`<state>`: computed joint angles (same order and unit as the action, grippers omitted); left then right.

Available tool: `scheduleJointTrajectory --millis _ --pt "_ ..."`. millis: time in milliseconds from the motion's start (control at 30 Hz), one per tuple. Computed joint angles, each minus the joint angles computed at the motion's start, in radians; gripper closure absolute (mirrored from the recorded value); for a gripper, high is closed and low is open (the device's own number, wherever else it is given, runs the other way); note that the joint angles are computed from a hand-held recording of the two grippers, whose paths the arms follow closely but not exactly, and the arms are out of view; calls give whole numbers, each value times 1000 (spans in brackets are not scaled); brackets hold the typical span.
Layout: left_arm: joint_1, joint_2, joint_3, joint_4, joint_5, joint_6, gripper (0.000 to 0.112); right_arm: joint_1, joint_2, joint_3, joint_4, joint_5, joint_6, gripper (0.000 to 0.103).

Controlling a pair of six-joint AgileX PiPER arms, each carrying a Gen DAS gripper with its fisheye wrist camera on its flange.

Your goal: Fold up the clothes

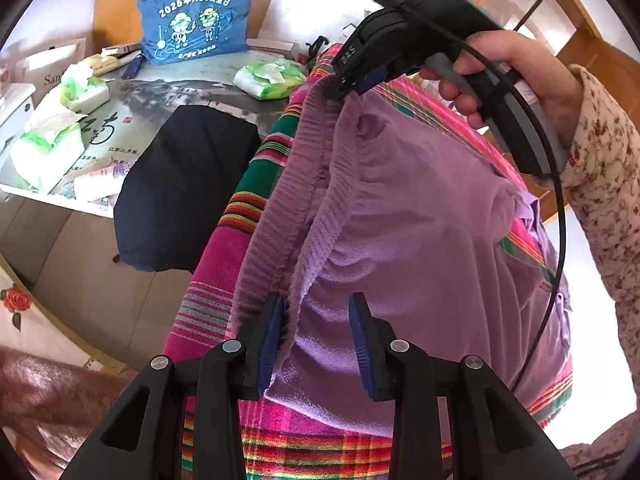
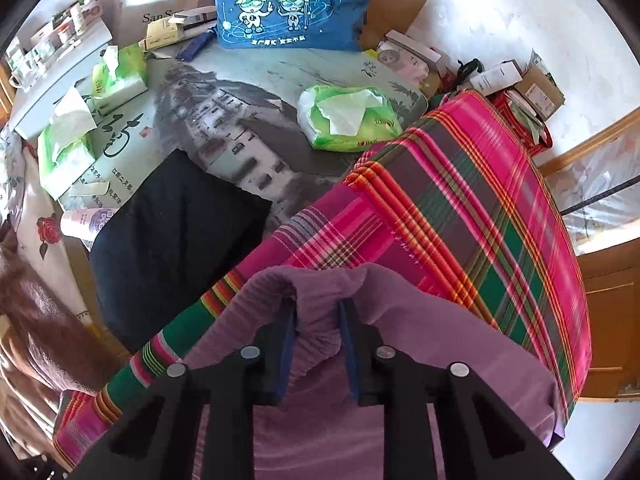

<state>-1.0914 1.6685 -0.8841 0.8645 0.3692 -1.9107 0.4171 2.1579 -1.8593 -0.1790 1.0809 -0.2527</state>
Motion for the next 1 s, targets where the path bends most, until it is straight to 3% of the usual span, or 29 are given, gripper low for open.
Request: scheduleJointTrajectory --millis 133,233,300,333,400,600,867,1000 --pt "19 -9 11 -26 -21 29 78 -30 -49 58 108 -93 -61 82" --pt "22 -5 1 -74 -14 79 87 -22 -59 84 101 -121 -58 82" --pt "19 -1 -9 -93 13 104 104 -28 -62 88 125 -128 -55 82" --pt "20 1 -11 -101 25 113 105 -35 -63 86 149 -127 -57 82" --pt "21 5 -16 -115 47 128 106 -40 -69 87 187 -133 -71 83" --pt "10 -46 35 95 65 -118 108 -40 -60 79 216 -145 -77 84" --pt "81 -93 95 83 13 -174 108 -41 -8 -29 292 -106 -64 84" --pt "93 -85 106 66 -9 -171 108 -12 12 4 230 -152 -33 84"
